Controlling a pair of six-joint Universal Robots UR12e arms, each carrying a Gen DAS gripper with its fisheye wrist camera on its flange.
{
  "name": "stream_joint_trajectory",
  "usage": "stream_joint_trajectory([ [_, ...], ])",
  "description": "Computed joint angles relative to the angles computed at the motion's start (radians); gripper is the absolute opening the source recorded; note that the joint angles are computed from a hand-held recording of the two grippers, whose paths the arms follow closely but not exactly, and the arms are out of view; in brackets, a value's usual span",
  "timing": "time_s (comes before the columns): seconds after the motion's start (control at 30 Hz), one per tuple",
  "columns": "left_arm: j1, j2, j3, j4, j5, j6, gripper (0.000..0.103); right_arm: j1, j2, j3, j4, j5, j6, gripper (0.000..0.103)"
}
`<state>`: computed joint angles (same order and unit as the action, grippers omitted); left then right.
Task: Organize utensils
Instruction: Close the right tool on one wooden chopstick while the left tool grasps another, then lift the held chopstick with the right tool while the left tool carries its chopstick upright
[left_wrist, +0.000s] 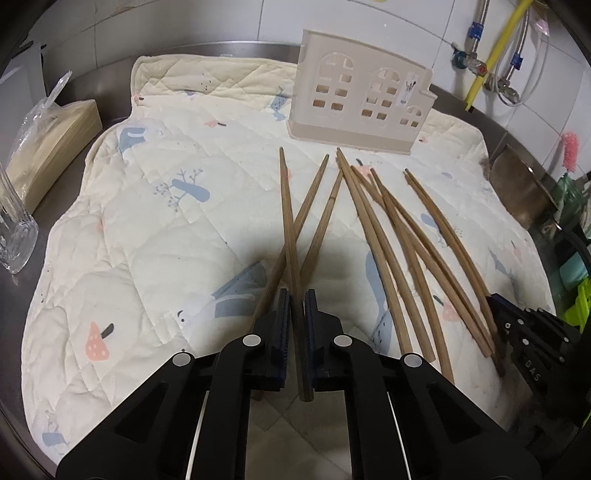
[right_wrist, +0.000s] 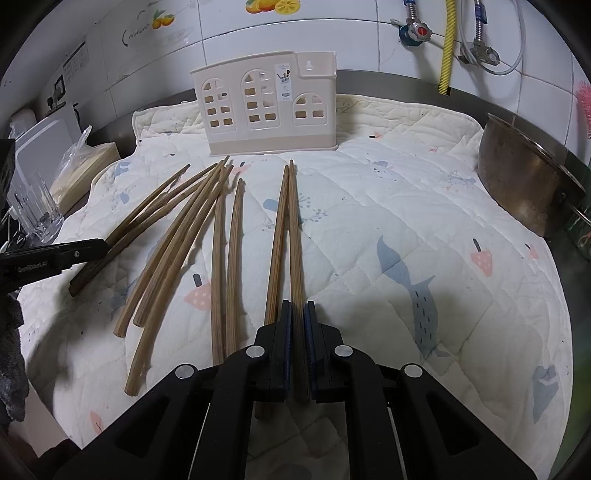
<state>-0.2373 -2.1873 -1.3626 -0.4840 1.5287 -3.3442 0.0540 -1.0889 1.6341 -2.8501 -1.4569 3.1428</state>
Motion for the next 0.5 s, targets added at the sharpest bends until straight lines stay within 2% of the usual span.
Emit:
stream_joint_trajectory([
  [0.27, 0.008, 0.032, -0.033, 0.084, -0.001, 0.027, 0.006, 0.003, -0.009, 0.009, -0.031, -0.022, 0.020, 0.007],
  [0.5, 0.011, 0.053, -0.038, 0.158, -0.002, 0.078, 0.005, 0.009, -0.033, 0.011, -0.112, -0.046, 0.021, 0.007],
])
